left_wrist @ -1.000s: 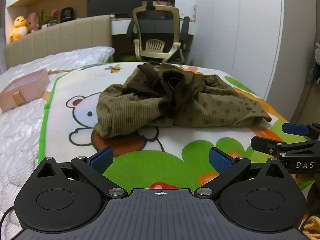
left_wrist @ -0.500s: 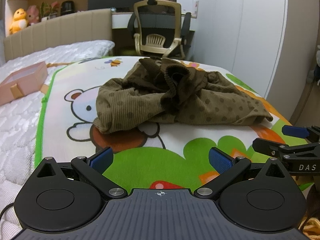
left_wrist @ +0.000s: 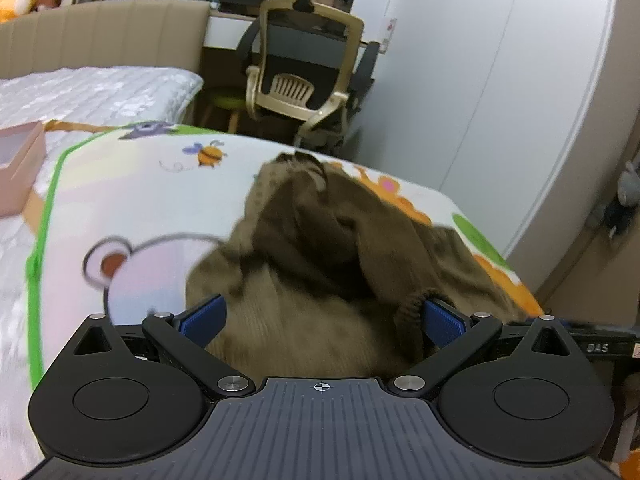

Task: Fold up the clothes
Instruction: 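Lower both tools onto the brown garment and close on its fabric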

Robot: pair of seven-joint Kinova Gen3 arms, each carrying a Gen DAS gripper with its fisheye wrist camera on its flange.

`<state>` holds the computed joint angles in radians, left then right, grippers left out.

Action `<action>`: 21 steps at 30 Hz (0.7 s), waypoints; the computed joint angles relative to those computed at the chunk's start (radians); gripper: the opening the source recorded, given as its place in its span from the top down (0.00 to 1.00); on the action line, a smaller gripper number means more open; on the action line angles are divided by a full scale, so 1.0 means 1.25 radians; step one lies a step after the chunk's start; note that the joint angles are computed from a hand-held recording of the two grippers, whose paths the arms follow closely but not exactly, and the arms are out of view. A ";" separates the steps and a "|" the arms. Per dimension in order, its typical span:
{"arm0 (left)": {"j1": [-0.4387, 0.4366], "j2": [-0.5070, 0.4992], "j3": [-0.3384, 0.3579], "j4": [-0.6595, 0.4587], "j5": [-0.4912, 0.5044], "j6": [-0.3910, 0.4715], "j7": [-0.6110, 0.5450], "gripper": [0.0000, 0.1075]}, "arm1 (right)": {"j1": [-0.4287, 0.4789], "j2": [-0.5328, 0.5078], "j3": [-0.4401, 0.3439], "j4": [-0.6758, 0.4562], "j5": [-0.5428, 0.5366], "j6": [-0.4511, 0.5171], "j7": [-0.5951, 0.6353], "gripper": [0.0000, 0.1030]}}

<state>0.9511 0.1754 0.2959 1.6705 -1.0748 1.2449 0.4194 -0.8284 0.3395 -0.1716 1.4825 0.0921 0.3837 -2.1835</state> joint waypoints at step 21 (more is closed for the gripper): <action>-0.206 -0.067 -0.026 0.149 0.149 -0.270 -0.064 0.04 | -0.100 0.029 0.084 0.012 0.125 -0.026 -0.009 0.00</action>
<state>0.6937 0.0913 0.2639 1.8569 -0.8882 0.9076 0.3389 -0.9529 0.3759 -0.0665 1.4979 0.2480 0.3508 -2.1942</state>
